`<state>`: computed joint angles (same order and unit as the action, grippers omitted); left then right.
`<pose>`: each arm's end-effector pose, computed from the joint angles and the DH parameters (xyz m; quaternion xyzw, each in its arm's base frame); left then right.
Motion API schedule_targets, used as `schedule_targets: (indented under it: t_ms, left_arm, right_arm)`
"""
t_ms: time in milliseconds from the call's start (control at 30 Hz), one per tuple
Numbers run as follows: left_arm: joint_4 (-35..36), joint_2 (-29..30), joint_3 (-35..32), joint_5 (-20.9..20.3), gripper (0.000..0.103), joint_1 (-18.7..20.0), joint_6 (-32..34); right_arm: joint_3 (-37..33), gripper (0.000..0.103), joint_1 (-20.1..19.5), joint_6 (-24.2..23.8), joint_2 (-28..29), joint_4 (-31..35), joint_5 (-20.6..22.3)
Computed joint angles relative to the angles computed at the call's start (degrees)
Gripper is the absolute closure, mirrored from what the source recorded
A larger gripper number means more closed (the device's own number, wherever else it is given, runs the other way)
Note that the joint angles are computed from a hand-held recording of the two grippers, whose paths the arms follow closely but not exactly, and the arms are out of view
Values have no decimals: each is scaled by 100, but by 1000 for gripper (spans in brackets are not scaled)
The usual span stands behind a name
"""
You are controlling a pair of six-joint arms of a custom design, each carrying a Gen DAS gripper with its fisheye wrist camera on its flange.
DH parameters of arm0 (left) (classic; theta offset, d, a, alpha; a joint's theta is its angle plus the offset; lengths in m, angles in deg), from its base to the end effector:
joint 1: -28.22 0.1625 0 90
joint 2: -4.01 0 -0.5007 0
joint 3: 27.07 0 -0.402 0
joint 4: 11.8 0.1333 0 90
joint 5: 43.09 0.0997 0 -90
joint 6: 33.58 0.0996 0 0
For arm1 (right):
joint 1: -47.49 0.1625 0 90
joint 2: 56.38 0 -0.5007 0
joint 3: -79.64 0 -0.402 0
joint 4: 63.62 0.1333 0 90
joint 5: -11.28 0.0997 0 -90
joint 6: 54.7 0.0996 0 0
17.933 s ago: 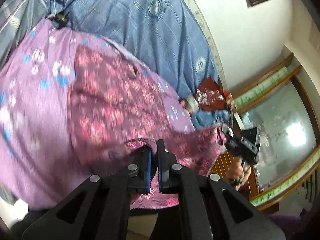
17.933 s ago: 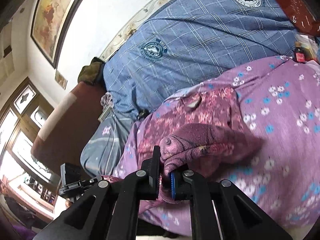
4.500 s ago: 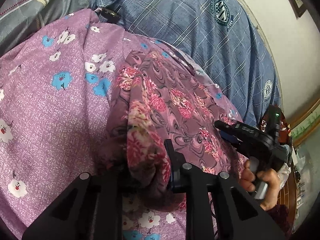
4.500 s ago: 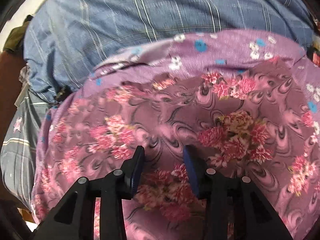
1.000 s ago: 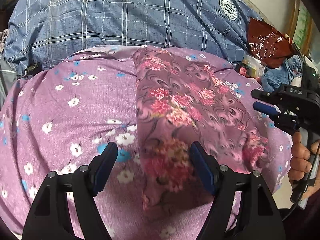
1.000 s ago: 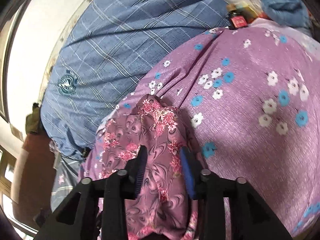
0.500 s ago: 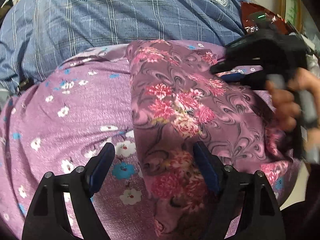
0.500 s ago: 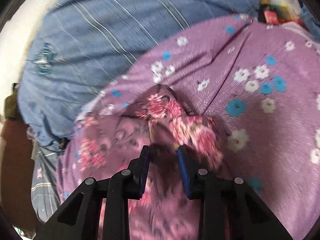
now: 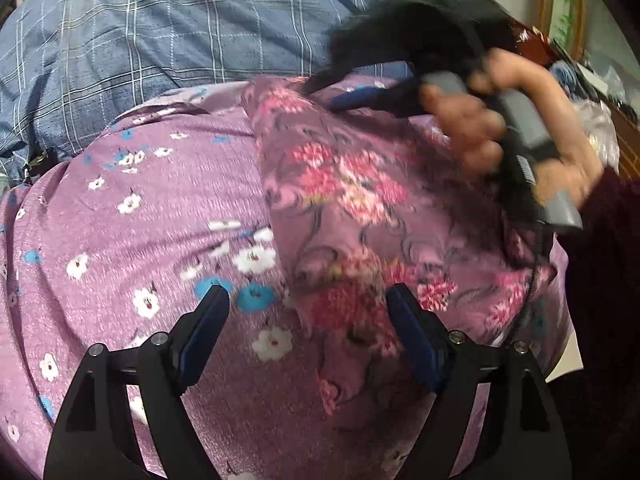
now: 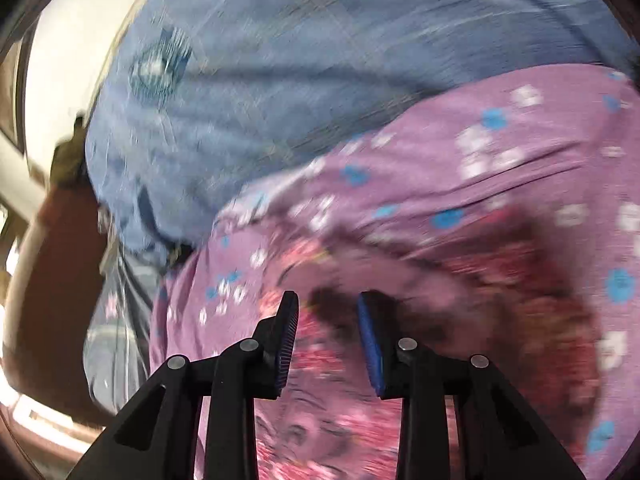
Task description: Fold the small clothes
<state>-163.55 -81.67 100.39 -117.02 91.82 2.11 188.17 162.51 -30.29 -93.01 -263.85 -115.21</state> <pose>-0.0622 -0.4870 0.3380 0.4821 0.8480 -0.1600 0.1511 0.3440 -0.5618 0.0782 -0.0980 -0.8976 0.4069 0.1383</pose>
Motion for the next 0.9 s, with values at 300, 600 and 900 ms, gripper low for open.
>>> schedule_targets:
  t_ms: [300,600,900]
  left_arm:
    - [521,-18,-240,-317,21,153,-118]
    - [-38,10,-457,-326,20,175,-636]
    - [-349,133,-213,276,19,8,-542]
  right_arm:
    - [-457,68,-141,476,269,749,-152]
    - [325,69,901,386,-67,-179,-1245]
    - [1279,71,1226,2302,-172,777,-1432]
